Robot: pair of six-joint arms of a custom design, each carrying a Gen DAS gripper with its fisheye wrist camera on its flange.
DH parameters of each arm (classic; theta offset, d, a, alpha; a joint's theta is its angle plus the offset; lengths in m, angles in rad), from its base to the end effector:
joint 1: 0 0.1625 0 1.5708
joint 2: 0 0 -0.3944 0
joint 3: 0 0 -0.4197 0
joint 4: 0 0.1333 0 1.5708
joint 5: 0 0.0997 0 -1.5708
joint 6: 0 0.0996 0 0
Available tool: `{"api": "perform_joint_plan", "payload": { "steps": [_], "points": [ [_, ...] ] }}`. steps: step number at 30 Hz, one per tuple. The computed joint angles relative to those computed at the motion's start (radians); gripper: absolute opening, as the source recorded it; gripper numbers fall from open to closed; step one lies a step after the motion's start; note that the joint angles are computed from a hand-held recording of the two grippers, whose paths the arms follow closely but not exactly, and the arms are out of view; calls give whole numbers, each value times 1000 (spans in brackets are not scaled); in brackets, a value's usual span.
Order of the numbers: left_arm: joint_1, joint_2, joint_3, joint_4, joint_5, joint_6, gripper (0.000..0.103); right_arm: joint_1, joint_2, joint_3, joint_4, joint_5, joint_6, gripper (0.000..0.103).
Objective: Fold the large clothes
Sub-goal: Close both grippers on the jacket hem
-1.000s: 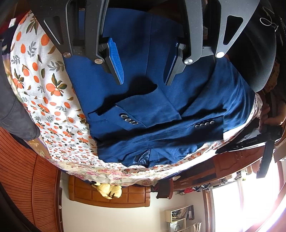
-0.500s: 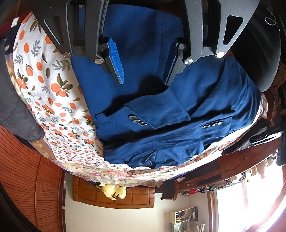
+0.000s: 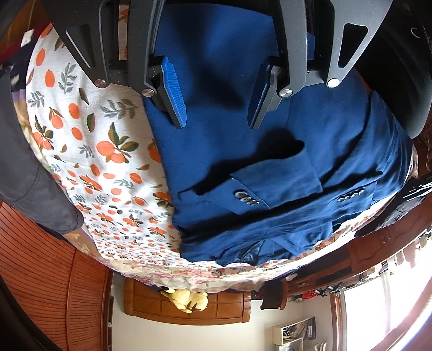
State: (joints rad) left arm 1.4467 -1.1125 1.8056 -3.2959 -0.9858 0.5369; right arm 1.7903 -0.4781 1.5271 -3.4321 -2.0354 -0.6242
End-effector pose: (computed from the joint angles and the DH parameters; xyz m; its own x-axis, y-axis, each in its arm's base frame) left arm 0.1101 -0.6383 0.2910 -0.7288 -0.0550 -0.6825 0.5077 0.6253 -0.5926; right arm 0.2373 -0.6567 -0.0088 -0.6779 -0.2927 0.6743 -0.6729 0.6165 -0.4089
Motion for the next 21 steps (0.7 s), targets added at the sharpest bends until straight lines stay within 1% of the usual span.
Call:
{"api": "perform_joint_plan", "payload": {
  "steps": [3, 7, 9, 13, 14, 15, 16, 17, 18, 21],
  "points": [
    [11, 1, -3, 21, 10, -10, 84, 0, -7, 6, -6, -1, 2, 49],
    [23, -1, 3, 36, 21, -12, 84, 6, -18, 20, -34, -9, -3, 56],
    [29, -6, 8, 47, 23, -13, 84, 10, -23, 25, -49, -19, -5, 57],
    [42, -25, 20, 90, -10, -29, 84, 11, -34, 34, -68, -53, -6, 58],
    [43, -28, 24, 89, -16, -27, 80, 10, -35, 33, -66, -62, 0, 58],
    [44, -30, 30, 90, -17, -23, 73, 6, -38, 34, -60, -70, 7, 58],
    [44, -32, 33, 94, -16, -22, 70, 5, -37, 30, -49, -77, 17, 58],
    [45, -34, 37, 99, -16, -22, 65, 3, -37, 26, -36, -82, 26, 58],
    [44, -36, 42, 97, -16, -19, 62, -1, -40, 28, -24, -81, 36, 58],
    [43, -45, 62, 84, -18, -2, 60, -7, -46, 28, 29, -66, 56, 58]
  ]
}}
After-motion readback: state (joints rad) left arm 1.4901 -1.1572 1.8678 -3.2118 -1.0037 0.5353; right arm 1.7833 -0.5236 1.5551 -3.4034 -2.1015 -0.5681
